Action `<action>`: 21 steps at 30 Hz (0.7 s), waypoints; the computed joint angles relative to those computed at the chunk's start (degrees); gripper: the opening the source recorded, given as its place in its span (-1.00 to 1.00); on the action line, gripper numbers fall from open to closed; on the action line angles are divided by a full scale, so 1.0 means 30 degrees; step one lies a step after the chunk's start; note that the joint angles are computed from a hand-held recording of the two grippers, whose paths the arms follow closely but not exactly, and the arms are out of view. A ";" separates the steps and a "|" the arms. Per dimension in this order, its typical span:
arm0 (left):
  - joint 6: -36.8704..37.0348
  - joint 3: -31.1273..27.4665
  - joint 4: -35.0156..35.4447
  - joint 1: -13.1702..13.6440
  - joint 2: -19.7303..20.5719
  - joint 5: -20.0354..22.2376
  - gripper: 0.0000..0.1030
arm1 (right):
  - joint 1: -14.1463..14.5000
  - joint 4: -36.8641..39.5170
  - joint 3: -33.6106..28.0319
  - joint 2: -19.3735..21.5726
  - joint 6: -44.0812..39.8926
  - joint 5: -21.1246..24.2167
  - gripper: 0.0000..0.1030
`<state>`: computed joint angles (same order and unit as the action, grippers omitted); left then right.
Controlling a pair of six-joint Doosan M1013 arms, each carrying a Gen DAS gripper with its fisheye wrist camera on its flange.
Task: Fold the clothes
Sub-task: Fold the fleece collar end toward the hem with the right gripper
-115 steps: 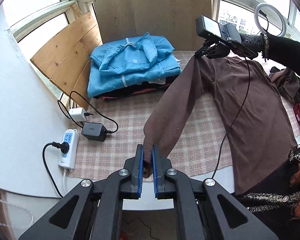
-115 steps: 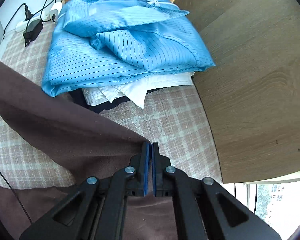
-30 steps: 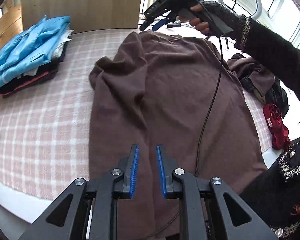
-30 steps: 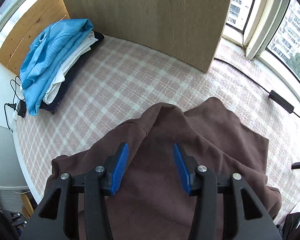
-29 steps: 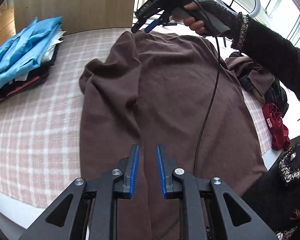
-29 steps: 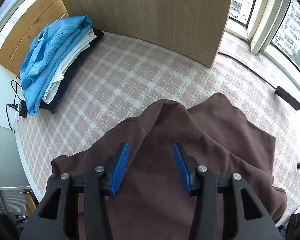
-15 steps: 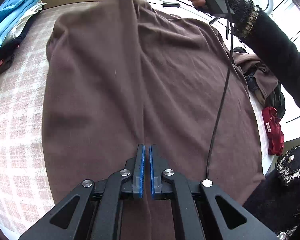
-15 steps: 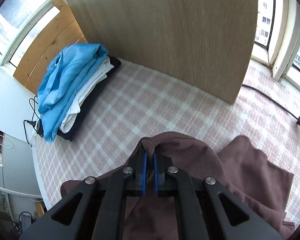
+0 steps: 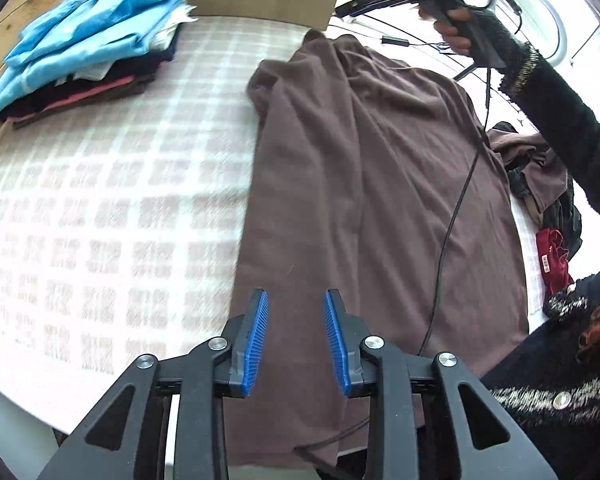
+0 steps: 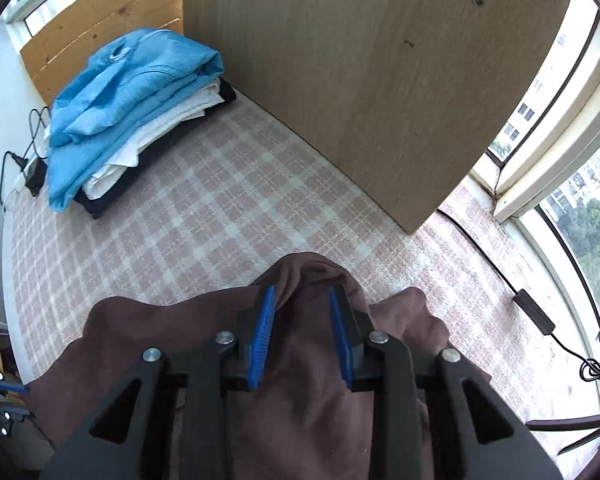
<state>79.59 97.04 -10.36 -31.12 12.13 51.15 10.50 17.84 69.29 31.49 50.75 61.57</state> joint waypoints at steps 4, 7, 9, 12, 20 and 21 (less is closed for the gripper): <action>-0.1840 0.1069 0.0682 0.0111 -0.0435 0.0510 -0.37 | 0.0932 0.0898 0.0918 -0.0679 -0.3560 0.1285 -0.08; -0.2312 0.1635 0.0535 0.0157 -0.0592 0.0087 -0.35 | 0.2007 -0.0171 0.1851 -0.0955 -0.5463 0.0698 -0.07; -0.2152 0.1822 0.0247 0.0088 -0.0575 -0.0004 -0.31 | 0.2587 -0.0996 0.2137 -0.0868 -0.5977 0.0752 -0.07; -0.2149 0.2103 0.0116 -0.0129 -0.0628 0.0010 -0.28 | 0.3180 -0.2269 0.2282 -0.0577 -0.5994 0.1031 -0.07; -0.3032 0.2658 0.0122 -0.0394 -0.0810 -0.1018 -0.52 | 0.3601 -0.3774 0.2802 -0.0473 -0.5623 0.0401 -0.07; -0.3070 0.2654 0.0166 -0.0442 -0.0789 -0.1055 -0.67 | 0.3589 -0.3700 0.2548 -0.0290 -0.5352 0.0665 -0.06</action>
<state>70.38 105.00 -9.86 -32.44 9.77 47.98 21.27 6.74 76.94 30.62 34.69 63.57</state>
